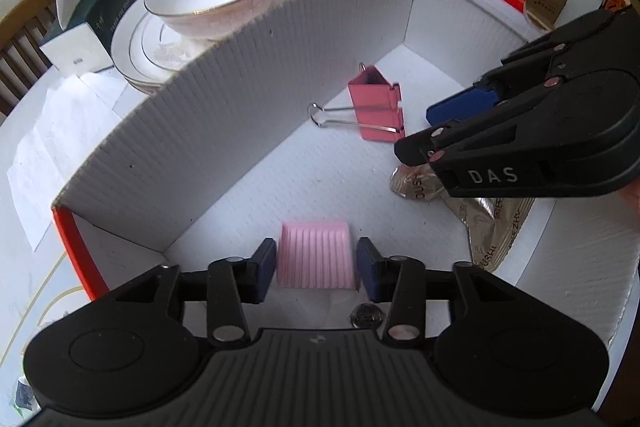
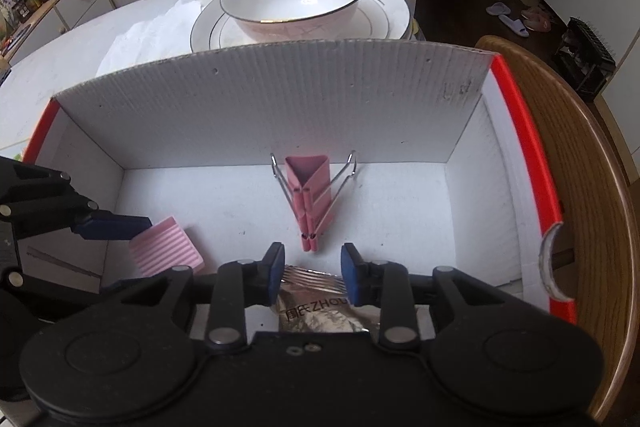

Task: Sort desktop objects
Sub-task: 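Carry the pink tray and binder clip into the red box and release them, then withdraw both open tools from the box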

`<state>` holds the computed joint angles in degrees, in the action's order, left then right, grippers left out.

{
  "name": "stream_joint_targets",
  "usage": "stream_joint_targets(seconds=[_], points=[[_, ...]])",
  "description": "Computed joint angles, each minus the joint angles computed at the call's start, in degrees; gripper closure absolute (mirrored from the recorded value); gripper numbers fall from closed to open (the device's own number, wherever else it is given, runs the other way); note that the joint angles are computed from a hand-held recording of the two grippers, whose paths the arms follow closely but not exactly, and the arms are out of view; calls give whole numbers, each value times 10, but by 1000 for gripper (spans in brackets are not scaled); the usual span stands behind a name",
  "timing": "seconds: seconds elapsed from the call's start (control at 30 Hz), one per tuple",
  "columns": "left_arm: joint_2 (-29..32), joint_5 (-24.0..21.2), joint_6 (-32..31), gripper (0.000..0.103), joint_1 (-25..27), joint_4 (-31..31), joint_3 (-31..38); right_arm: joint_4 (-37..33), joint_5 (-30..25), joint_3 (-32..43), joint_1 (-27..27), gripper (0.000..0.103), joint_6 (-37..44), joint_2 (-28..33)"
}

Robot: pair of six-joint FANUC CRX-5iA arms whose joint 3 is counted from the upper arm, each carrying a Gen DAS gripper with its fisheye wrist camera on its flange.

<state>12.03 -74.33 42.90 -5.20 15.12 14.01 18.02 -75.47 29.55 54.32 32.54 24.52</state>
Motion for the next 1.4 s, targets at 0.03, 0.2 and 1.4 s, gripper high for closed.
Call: stream_joint_targets(seconds=[0.03,0.2,1.4], points=[[-1,5,-3,46,0,6,-2,2,4,-5,0,71,-3,-4],[-20,24,-28,42,9,31,-29,6,21,-30,3,69,-15,-26],[-220,70,-166,29,184,267,-243,170,96,-105,124,27,-132,-85]])
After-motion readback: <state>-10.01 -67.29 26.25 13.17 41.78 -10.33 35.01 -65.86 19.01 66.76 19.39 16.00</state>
